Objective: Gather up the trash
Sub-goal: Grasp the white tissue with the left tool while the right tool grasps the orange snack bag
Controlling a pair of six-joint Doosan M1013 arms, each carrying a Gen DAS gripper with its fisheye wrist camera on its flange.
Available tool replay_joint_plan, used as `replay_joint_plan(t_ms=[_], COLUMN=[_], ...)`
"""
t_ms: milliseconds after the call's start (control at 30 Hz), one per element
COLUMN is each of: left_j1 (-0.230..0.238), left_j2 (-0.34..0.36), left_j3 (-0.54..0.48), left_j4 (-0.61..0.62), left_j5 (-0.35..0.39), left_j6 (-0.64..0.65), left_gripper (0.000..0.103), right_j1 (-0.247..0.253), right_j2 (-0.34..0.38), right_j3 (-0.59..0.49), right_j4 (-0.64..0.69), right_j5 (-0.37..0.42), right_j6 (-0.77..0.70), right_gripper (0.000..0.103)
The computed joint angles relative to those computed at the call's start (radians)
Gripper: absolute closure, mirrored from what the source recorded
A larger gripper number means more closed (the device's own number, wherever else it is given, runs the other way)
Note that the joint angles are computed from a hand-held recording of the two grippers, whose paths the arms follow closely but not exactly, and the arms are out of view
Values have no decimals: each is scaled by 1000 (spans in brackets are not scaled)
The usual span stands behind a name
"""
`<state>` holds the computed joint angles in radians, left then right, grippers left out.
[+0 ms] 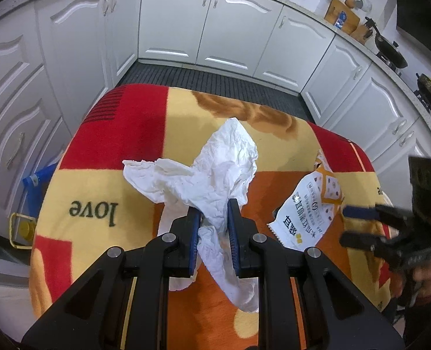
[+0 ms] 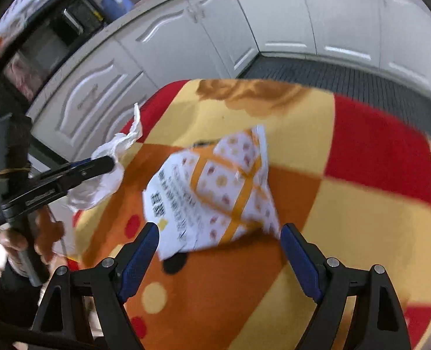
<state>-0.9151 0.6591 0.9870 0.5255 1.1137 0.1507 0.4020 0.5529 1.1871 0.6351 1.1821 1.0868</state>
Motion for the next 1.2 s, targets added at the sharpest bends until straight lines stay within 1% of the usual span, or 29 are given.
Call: replay_joint_plan(t_ms=[100,133,200,267,400,467,567,600,633,667,733,933,1033,1200], left_j1=[-1,-1,-2,-4,-7,-8,-9,-10,-10,-11,-14,-25,-32,-48], left_j2=[-3,-6,-10,-14,-14,-15,-17,-15,-16,-13,-12,2,22,80], left_j3=[2,7,14,19,22,22,25,23,24,20,16,-15,-53,-160], left_j4=[3,5,9,12,15,15,16,16,16,16,18,25,23,5], left_j5=[5,3,1,-2,0,0,-5,-2,-2,0,-1,1,2,17], left_j6=[-5,-10,-18,-25,-26,-32,-36,-32,-30,-25,-22,-1,23,97], left_gripper=[87,87,87,87,87,87,87,87,87,87,87,87,87,87], right_j1=[0,3,7,11,33,43,56,60,62,63,52,24,4,-39], right_j2=[-6,-2,-6,5,18,26,29,23,18,13,8,-34,-69,-136], right_j3=[26,25,36,21,4,-7,-11,-1,7,16,33,84,120,198], right_j4=[25,15,32,43,42,36,37,37,33,29,75,122,155,169], right_j5=[3,-1,-53,-75,-168,-192,-201,-216,-229,-238,-243,-255,-262,-287], right_j6=[28,44,58,103,146,149,125,106,93,87,72,17,-15,-38], right_gripper=[20,19,19,19,20,20,22,31,54,61,66,68,68,68])
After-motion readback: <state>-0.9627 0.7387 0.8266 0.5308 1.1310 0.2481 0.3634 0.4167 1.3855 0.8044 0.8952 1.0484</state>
